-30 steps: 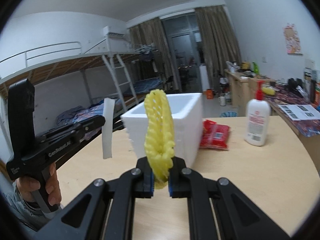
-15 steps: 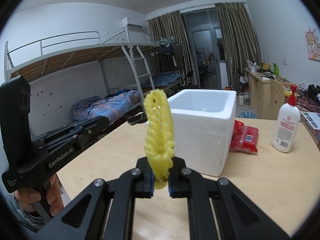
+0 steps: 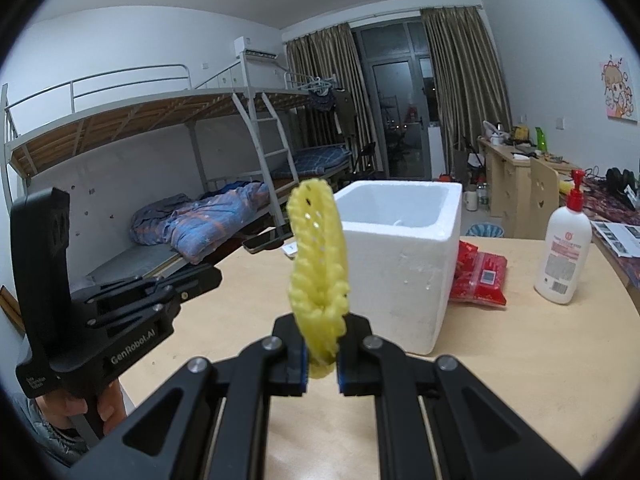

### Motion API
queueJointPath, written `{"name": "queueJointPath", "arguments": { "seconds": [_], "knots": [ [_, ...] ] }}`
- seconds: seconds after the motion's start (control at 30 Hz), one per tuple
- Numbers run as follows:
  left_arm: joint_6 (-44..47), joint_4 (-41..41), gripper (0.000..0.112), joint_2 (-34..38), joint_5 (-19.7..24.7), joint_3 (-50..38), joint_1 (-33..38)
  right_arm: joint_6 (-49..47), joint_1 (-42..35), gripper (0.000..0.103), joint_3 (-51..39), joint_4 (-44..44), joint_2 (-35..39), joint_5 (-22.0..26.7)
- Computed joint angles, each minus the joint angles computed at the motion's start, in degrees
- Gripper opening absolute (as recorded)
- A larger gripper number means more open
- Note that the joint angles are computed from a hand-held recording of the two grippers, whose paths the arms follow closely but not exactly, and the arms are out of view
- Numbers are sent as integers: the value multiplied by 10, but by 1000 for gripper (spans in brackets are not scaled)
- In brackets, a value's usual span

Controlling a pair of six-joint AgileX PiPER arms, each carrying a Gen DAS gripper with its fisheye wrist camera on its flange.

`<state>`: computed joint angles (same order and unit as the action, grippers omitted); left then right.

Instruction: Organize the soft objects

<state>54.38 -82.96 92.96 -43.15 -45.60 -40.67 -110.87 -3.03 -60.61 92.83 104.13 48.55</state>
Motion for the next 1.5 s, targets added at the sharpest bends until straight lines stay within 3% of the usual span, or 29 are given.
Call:
{"name": "queueJointPath", "arguments": {
  "seconds": [0.13,0.27,0.33,0.37,0.4,0.43,0.5,0.7,0.87,1.23,1.5],
  "knots": [
    [27,-12,2,13,66,-3,31,0,0,13,2,1,1,-5],
    [75,-44,9,42,92,-17,51,4,3,13,2,2,-1,-11],
    [68,-37,35,51,107,-17,61,8,4,13,-3,2,-1,-14],
    [61,-28,63,51,110,-14,64,12,5,13,-7,0,0,-15],
    [36,-5,81,52,106,-7,66,18,7,13,-13,-2,1,-19],
    [5,22,85,55,89,1,63,20,8,13,-16,-2,2,-22],
    [4,31,87,60,83,2,65,29,13,13,-27,-4,2,-29],
    [62,25,87,93,142,-23,105,69,30,13,-72,-17,0,-52],
    [38,72,87,108,199,-24,139,134,48,13,-134,-62,14,-72],
    [67,60,87,122,250,-42,169,225,85,13,-245,-115,59,-122],
    [129,21,87,145,293,-70,195,339,100,13,-335,-206,119,-142]
  ]
}}
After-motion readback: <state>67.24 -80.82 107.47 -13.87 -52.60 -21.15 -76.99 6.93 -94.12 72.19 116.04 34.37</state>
